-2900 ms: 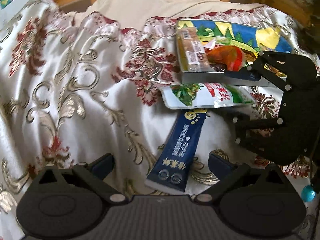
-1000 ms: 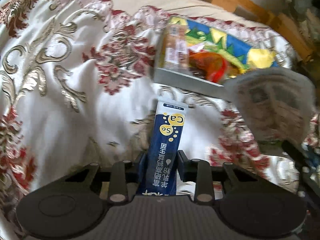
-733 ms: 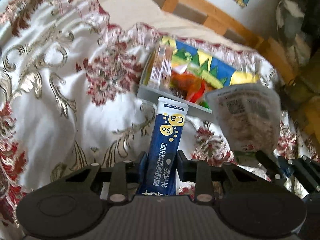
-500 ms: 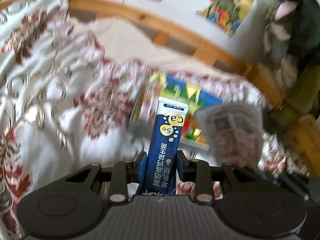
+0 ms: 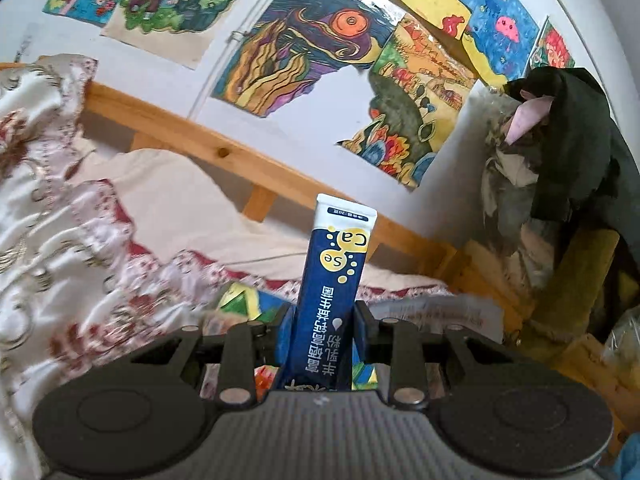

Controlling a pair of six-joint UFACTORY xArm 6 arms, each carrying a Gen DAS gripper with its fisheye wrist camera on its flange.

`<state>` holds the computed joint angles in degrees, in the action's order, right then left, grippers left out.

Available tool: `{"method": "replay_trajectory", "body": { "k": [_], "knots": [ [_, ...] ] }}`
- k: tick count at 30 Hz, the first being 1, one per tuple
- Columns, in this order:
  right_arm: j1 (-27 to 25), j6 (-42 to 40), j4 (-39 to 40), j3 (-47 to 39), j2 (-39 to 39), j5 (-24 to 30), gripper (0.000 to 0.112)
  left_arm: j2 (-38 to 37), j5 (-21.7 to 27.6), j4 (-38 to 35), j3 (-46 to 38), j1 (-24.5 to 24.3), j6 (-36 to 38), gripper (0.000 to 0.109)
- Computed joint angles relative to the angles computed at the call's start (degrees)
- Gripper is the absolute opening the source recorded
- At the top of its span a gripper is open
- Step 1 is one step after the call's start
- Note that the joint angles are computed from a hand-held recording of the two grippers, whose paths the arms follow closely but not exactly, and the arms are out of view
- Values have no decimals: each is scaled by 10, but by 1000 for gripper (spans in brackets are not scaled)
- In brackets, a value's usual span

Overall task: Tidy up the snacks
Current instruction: 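Carry the white-green bag and blue stick over the grey tray with both tools, then lower both snacks into the tray and open both grippers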

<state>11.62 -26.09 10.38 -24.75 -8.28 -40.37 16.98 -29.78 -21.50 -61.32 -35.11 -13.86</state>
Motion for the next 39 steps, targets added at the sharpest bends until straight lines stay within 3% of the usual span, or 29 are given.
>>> {"method": "replay_trajectory", "body": {
  "k": [6, 12, 16, 19, 23, 30, 35, 39],
  "knots": [
    [-48, 154, -88, -100, 77, 59, 4, 81, -10, 76, -72, 33, -94, 34],
    [-98, 398, -273, -171, 133, 135, 4, 144, -26, 179, -104, 73, -190, 34],
    [-104, 496, -339, -203, 158, 160, 4, 167, -19, 227, -123, 86, -223, 34],
    [-98, 508, -333, -214, 171, 167, 4, 173, -7, 194, -130, 76, -174, 34],
    [-78, 460, -261, -215, 187, 168, 4, 182, 8, 151, -140, 61, -114, 34],
    [-88, 514, -282, -217, 195, 173, 4, 202, 26, 111, -155, 48, -62, 34],
    [-86, 497, -253, -218, 201, 172, 5, 214, 43, 102, -166, 49, -36, 34],
    [-87, 487, -242, -220, 204, 173, 6, 214, 51, 134, -167, 61, -66, 34]
  ]
}}
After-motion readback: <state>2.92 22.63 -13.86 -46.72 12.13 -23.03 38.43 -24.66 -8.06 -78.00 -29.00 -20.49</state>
